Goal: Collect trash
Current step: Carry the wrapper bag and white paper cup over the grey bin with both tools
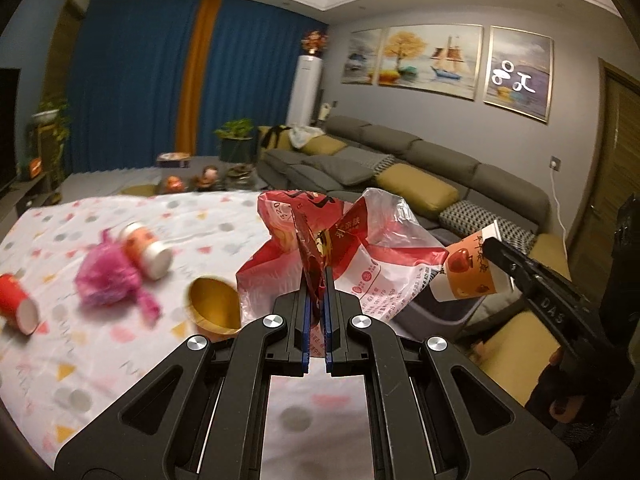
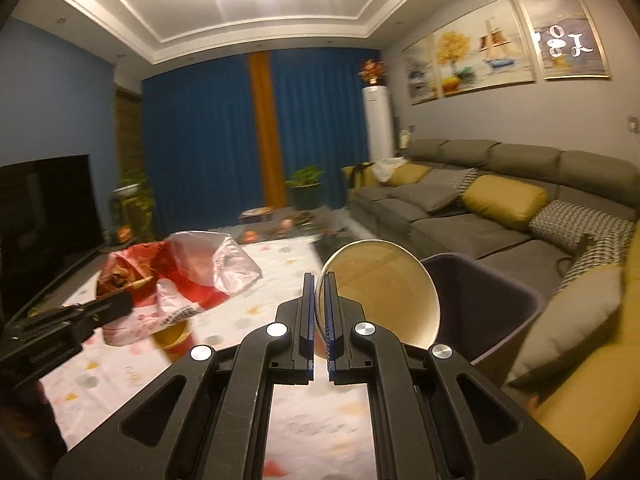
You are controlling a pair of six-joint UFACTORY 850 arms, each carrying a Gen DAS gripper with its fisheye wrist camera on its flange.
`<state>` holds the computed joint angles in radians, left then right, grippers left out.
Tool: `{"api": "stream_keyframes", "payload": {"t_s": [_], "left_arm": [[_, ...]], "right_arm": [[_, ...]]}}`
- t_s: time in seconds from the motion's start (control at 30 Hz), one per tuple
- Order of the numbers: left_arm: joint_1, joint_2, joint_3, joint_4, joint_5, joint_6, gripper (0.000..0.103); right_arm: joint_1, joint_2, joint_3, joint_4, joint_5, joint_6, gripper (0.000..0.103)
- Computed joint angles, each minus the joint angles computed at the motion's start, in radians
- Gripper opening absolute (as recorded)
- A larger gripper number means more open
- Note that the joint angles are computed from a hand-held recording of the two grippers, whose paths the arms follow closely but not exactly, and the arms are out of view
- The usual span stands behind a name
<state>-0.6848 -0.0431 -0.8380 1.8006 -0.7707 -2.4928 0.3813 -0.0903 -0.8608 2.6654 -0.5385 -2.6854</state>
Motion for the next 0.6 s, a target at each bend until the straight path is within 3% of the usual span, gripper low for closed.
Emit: {"api": "stream_keyframes", "payload": {"t_s": [0.6], "left_arm": [[0.113,-0.343,-0.361,0.183,0.249,-0.041,0.004]], "right_arm": [[-0.073,-0.140,-0.116,0.182,0.054,-0.154,0.005]]}}
